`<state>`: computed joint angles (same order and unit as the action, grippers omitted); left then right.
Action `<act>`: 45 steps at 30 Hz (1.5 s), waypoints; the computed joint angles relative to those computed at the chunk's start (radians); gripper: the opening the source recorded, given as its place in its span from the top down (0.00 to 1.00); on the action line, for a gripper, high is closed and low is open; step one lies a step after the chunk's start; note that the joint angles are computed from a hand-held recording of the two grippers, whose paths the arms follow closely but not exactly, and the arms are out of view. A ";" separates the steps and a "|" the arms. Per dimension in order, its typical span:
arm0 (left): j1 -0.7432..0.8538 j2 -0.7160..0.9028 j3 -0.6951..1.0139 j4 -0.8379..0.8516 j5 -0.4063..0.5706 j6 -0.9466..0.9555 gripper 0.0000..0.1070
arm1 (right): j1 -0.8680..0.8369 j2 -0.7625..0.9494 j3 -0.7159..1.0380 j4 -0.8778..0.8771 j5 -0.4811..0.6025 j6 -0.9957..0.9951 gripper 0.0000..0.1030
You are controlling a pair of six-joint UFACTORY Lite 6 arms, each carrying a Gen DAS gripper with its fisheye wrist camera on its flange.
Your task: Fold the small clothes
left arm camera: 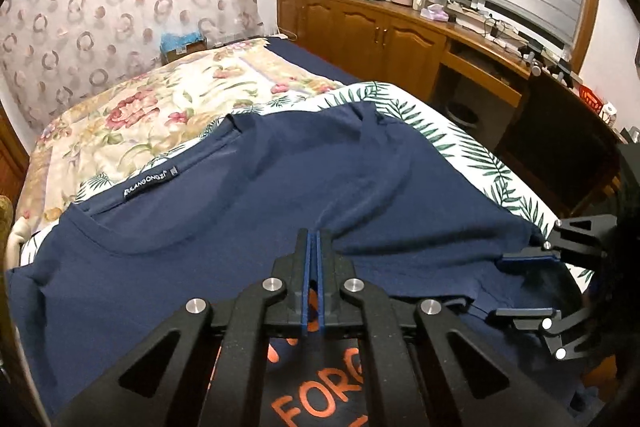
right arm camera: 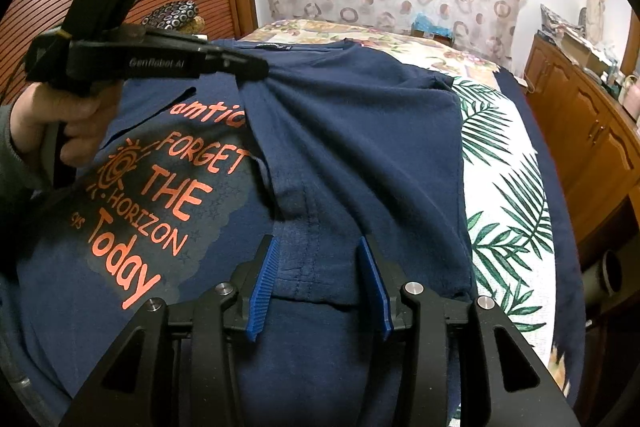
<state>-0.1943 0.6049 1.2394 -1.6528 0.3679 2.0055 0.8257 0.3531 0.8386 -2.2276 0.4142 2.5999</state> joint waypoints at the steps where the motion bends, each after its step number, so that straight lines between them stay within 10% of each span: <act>1: 0.003 0.009 0.011 0.015 0.003 -0.016 0.97 | -0.002 -0.001 -0.001 -0.011 -0.002 0.010 0.57; 7: 0.017 0.015 0.007 -0.028 -0.036 0.026 0.93 | -0.013 -0.014 -0.012 -0.061 -0.019 0.044 0.57; 19: 0.323 -0.040 0.022 0.122 0.156 -0.023 0.26 | -0.137 0.000 0.161 0.170 -0.087 -0.323 0.46; 31: 0.463 0.052 0.191 0.172 0.060 -0.039 0.26 | -0.261 0.396 0.682 0.660 -0.179 -0.924 0.45; 43: 0.444 0.307 0.536 0.675 0.014 -0.568 0.27 | -0.321 0.489 0.805 0.818 -0.255 -1.127 0.45; 45: 0.446 0.347 0.597 0.740 0.051 -0.634 0.39 | -0.328 0.494 0.809 0.798 -0.266 -1.104 0.45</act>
<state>0.2516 0.9523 1.8360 -0.9130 0.4186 1.3712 0.4975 0.8469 1.6472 -1.4295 0.1477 1.4958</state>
